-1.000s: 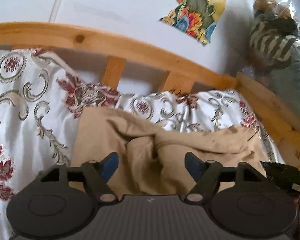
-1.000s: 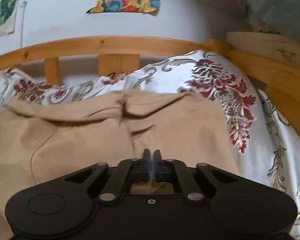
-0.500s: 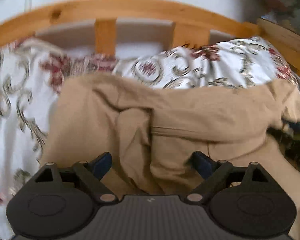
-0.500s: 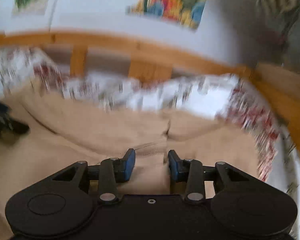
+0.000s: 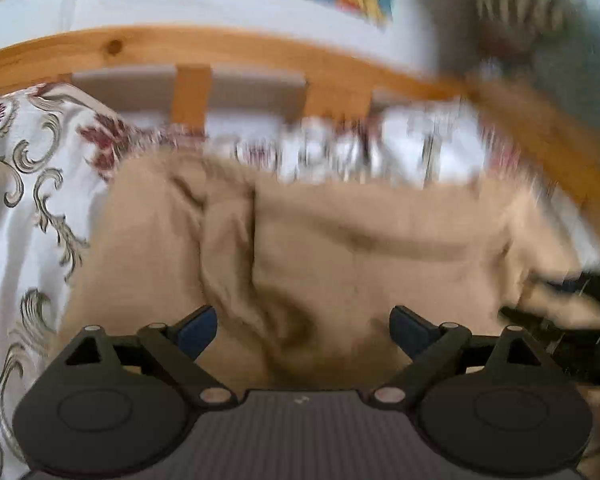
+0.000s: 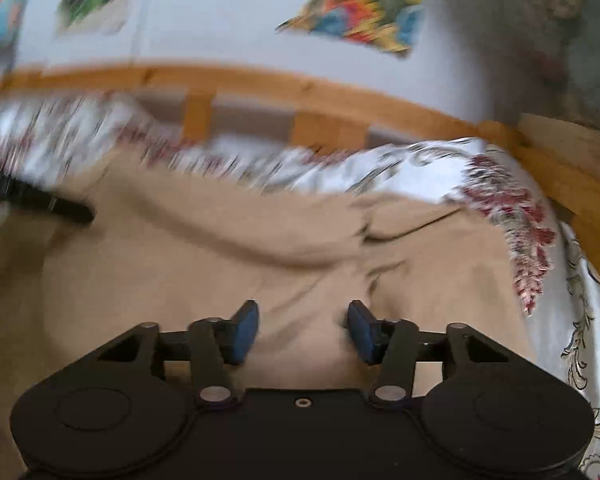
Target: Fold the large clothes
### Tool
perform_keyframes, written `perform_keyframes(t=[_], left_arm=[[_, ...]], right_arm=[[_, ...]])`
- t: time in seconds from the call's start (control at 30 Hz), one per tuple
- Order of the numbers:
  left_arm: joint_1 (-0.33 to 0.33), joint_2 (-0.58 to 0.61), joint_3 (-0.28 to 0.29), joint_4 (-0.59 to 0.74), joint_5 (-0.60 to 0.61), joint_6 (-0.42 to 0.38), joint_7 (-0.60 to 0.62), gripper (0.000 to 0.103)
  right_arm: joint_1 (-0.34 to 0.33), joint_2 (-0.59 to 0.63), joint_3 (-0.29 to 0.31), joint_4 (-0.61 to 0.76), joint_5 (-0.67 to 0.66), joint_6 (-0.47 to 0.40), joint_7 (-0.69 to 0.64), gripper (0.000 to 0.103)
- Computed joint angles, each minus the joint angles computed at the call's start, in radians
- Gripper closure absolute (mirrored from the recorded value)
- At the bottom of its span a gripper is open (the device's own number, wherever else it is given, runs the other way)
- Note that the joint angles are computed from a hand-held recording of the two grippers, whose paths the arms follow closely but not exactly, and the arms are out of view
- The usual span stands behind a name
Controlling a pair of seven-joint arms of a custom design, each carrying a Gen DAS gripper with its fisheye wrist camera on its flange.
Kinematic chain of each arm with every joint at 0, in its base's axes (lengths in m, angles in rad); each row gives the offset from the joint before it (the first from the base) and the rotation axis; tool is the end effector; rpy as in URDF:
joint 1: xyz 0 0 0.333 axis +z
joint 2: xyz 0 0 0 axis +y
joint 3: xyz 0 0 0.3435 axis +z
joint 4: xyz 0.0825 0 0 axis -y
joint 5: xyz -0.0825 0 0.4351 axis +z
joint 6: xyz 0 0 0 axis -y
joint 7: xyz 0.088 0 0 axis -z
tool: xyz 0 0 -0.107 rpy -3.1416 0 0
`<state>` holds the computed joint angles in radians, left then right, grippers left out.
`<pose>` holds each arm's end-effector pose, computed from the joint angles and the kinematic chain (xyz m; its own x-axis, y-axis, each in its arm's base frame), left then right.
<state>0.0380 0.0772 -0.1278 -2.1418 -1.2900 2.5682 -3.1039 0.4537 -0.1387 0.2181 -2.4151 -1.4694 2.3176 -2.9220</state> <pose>0.6167 -0.0394 0.3928 -0.6632 -0.7387 0.1204 -0.5286 0.3484 -0.7741 0.4203 0.3106 0.3736 -0.1801 -0.9459 0.2698 -0.5300 -0.1377 -0.8368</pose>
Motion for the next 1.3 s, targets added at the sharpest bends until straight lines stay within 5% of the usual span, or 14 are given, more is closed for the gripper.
perform_keyframes(t=[0.07,0.17,0.27,0.37,0.5,0.83,1.0,1.13,1.3], left_arm=[[-0.040,0.012,-0.026,-0.026,0.052,0.169,0.019,0.006],[-0.050,0.007,-0.040,-0.040,-0.011,0.228,0.092,0.004],[-0.044,-0.016,-0.022,-0.050,0.069,0.194,-0.017,0.003],[-0.036,-0.059,-0.005,-0.084,0.108,0.182,-0.046,0.002],[-0.037,-0.129,0.020,-0.143,0.139,0.177,-0.038,0.002],[-0.086,-0.510,0.145,-0.438,0.224,0.047,0.028,0.000],[-0.066,-0.673,0.151,-0.559,0.390,-0.012,-0.096,0.000],[-0.073,-0.721,0.192,-0.595,0.489,-0.055,-0.122,0.000],[-0.086,-0.768,0.230,-0.630,0.547,-0.057,-0.126,0.000]], right_arm=[[0.001,0.032,-0.003,0.015,0.036,-0.003,-0.034,0.048],[-0.006,0.042,-0.022,0.029,0.060,0.040,-0.040,0.039],[-0.012,0.011,-0.026,0.012,0.066,0.085,-0.020,0.034],[-0.015,-0.053,-0.014,-0.036,0.036,0.131,0.028,0.017],[0.009,-0.153,0.040,-0.104,0.072,0.106,0.025,0.004],[0.145,-0.308,0.210,-0.133,0.348,-0.136,-0.137,0.001],[0.242,-0.302,0.267,-0.101,0.534,-0.317,-0.204,0.001],[0.332,-0.283,0.236,-0.102,0.676,-0.298,-0.352,0.001],[0.345,-0.302,0.202,-0.142,0.748,-0.193,-0.403,0.001]])
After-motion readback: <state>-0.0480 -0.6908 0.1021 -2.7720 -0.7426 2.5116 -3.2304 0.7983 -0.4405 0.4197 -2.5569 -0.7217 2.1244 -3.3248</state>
